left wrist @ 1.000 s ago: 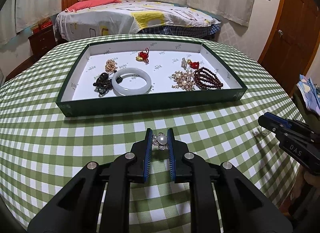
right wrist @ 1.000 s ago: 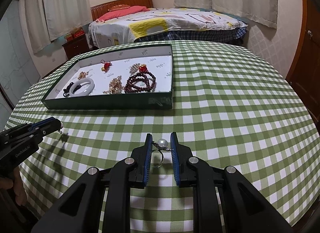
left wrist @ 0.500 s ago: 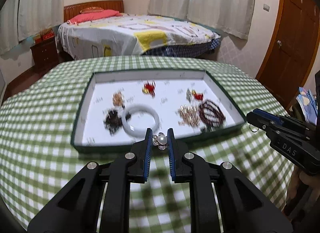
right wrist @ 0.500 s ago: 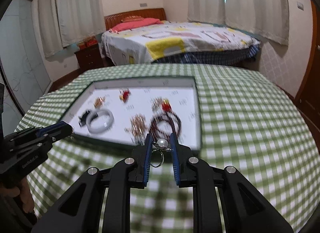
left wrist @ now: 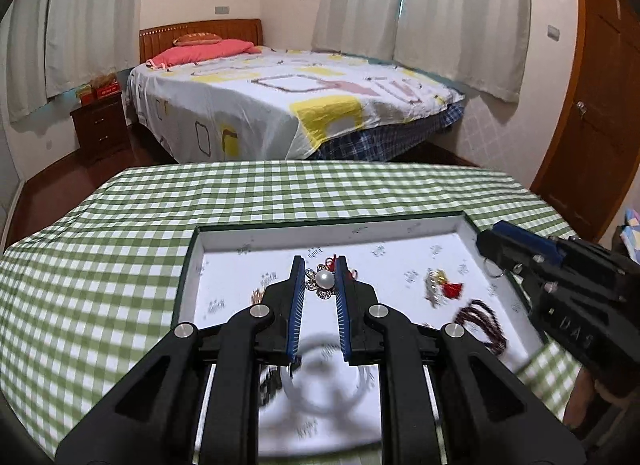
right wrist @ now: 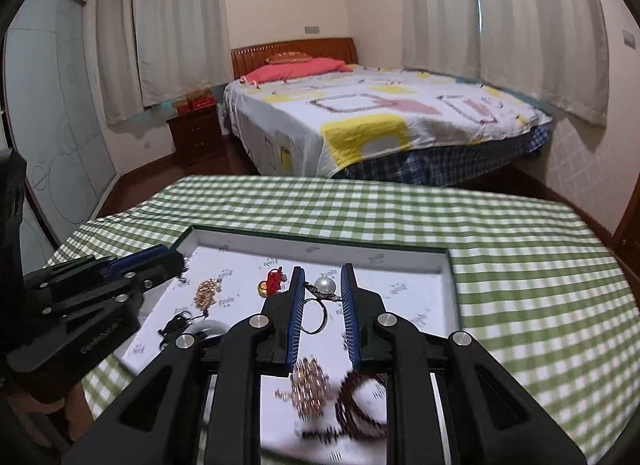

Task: Organize jewelry
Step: 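Carry the pearl ring and pearl flower brooch over the green box, then open both tools to release the ring and brooch into the box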

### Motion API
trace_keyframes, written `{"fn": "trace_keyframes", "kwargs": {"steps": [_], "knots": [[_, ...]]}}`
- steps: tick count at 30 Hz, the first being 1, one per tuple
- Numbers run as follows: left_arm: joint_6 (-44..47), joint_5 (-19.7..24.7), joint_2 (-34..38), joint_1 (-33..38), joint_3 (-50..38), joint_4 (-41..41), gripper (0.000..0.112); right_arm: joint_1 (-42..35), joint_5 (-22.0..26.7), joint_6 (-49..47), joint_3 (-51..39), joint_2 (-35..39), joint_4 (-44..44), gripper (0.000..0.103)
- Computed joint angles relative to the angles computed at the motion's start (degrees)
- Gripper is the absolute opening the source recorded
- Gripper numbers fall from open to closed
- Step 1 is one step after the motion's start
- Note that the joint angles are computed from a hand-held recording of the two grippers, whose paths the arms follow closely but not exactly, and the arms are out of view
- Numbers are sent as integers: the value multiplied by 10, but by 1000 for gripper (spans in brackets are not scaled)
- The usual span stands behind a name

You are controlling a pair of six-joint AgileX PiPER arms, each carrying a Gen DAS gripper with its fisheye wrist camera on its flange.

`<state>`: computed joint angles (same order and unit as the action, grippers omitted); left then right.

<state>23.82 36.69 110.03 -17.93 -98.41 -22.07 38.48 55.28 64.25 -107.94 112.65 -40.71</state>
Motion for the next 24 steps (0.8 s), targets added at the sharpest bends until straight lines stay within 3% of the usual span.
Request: {"fn": "trace_keyframes", "kwargs": {"steps": [9, 20, 24], "knots": [[-58, 66, 109, -13, -105, 61, 15, -40, -12, -75, -62, 87, 99, 19], [-83, 101, 144, -4, -142, 69, 16, -53, 16, -103, -109, 120, 133, 21], [-78, 95, 136, -4, -132, 66, 34, -52, 19, -102, -111, 121, 133, 22]]}}
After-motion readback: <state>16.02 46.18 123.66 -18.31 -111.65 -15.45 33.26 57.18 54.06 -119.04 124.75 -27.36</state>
